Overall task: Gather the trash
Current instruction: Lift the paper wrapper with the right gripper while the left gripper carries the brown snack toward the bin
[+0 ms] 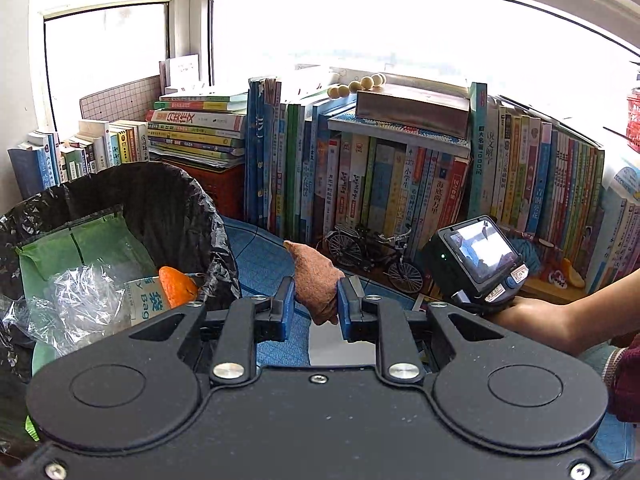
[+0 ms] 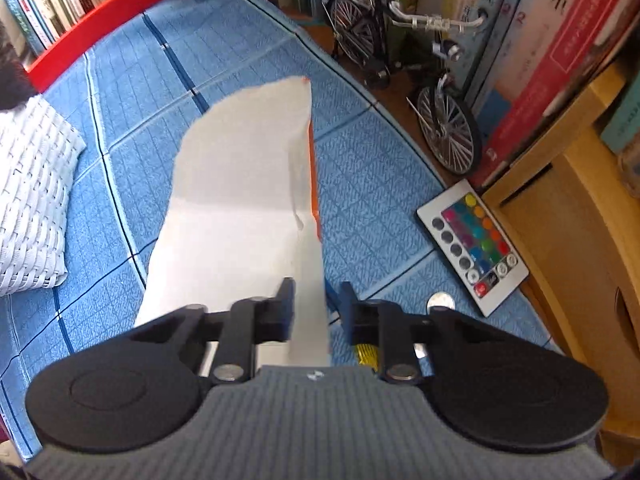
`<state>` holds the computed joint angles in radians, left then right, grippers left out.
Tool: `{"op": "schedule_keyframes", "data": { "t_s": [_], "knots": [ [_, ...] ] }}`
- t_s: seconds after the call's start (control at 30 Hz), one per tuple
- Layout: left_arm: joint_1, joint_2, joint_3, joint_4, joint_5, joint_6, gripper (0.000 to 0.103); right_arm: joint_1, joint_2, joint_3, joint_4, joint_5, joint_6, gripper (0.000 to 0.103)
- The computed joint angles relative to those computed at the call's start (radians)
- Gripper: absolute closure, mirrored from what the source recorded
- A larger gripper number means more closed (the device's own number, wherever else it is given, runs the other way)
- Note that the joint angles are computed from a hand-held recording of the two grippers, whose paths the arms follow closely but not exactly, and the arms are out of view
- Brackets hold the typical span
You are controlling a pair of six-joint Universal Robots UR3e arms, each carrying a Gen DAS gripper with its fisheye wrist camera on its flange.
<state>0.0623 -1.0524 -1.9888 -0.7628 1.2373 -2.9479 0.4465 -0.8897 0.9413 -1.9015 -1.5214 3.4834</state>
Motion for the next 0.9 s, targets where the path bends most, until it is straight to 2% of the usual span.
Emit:
{"op": "schedule_keyframes", "data": {
  "t_s": [0.07, 0.23, 0.37, 0.43, 0.5, 0.53, 0.57, 0.63, 0.73, 0.77, 0.8, 0.9],
  "knots": [
    [0.005, 0.011, 0.005, -0.016, -0.002, 0.007, 0.082, 0.011, 0.009, -0.043, 0.051, -0.014, -0.006, 0.088],
    [0.035, 0.043, 0.013, -0.038, -0.020, 0.019, 0.082, 0.007, -0.067, -0.009, 0.115, 0.043, -0.011, 0.089],
    [0.052, 0.058, 0.017, -0.052, -0.023, 0.022, 0.082, -0.012, -0.164, 0.066, 0.181, 0.132, -0.028, 0.088],
    [0.054, 0.060, 0.020, -0.061, -0.021, 0.023, 0.082, -0.026, -0.219, 0.140, 0.167, 0.194, -0.057, 0.086],
    [0.056, 0.062, 0.023, -0.074, -0.020, 0.022, 0.082, -0.036, -0.271, 0.224, 0.113, 0.240, -0.099, 0.079],
    [0.056, 0.063, 0.024, -0.077, -0.020, 0.020, 0.082, -0.033, -0.282, 0.243, 0.094, 0.234, -0.109, 0.079],
    [0.058, 0.063, 0.026, -0.083, -0.022, 0.021, 0.082, -0.032, -0.281, 0.241, 0.096, 0.225, -0.115, 0.071],
    [0.056, 0.064, 0.025, -0.087, -0.022, 0.026, 0.082, -0.025, -0.274, 0.231, 0.104, 0.201, -0.110, 0.069],
    [0.051, 0.065, 0.025, -0.090, -0.020, 0.027, 0.082, 0.000, -0.268, 0.257, 0.047, 0.144, -0.171, 0.054],
    [0.050, 0.064, 0.026, -0.093, -0.019, 0.027, 0.082, 0.011, -0.257, 0.273, 0.014, 0.121, -0.200, 0.043],
    [0.049, 0.063, 0.027, -0.096, -0.019, 0.027, 0.082, 0.015, -0.249, 0.278, 0.005, 0.116, -0.218, 0.037],
    [0.051, 0.065, 0.028, -0.104, -0.025, 0.029, 0.082, 0.010, -0.227, 0.290, 0.028, 0.133, -0.242, 0.037]
  ]
}}
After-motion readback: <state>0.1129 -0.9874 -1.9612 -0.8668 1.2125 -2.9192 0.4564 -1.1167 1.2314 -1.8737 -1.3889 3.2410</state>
